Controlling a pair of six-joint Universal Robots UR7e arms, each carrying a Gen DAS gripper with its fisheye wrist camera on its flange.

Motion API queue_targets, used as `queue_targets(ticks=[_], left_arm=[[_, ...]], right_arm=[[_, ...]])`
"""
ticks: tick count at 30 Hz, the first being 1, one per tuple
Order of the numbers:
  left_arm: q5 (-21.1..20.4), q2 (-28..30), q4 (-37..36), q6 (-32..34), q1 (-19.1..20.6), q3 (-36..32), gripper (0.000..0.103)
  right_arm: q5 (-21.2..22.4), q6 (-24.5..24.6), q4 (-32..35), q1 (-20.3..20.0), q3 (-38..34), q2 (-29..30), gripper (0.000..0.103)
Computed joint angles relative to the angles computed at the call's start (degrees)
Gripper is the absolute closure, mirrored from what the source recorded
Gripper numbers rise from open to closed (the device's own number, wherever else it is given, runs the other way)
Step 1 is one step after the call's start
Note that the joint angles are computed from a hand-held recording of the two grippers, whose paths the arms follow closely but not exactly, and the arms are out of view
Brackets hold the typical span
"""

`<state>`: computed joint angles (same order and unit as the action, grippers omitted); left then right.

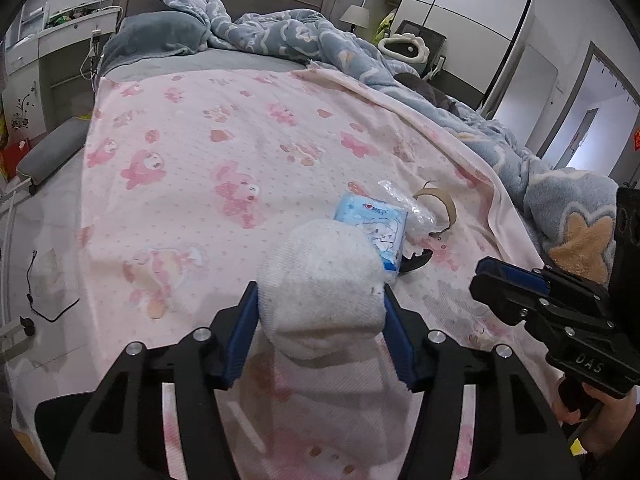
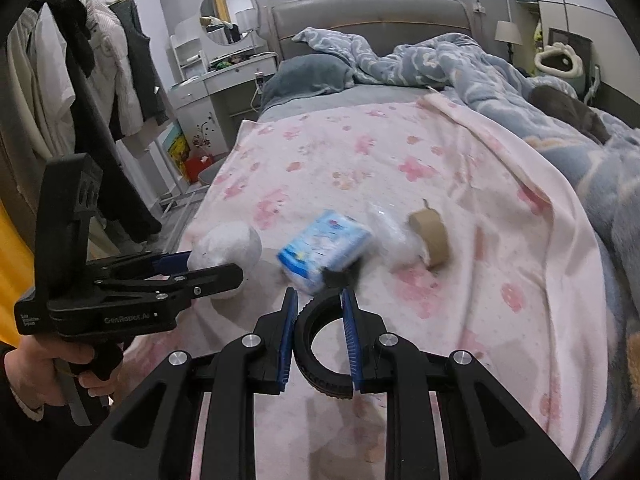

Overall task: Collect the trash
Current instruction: 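Carry the cloth wad and black clip over the teal bin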

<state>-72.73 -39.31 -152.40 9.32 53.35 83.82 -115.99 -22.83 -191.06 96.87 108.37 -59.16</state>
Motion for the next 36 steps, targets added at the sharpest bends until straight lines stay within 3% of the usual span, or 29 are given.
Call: queue_targets(ticks=[25, 36], left_arm=[[11.1, -9.9, 6.8, 3.6, 5.0, 1.5, 0.042], [14.4, -13.1, 17.8, 2.0, 8.7, 1.1, 0.042]], right_arm=[[2.6, 1.2, 10.8, 7.7, -18.3, 14.5, 0.08], [4.6, 2.4, 16.8, 10.4, -26.3, 21.7, 0.08]])
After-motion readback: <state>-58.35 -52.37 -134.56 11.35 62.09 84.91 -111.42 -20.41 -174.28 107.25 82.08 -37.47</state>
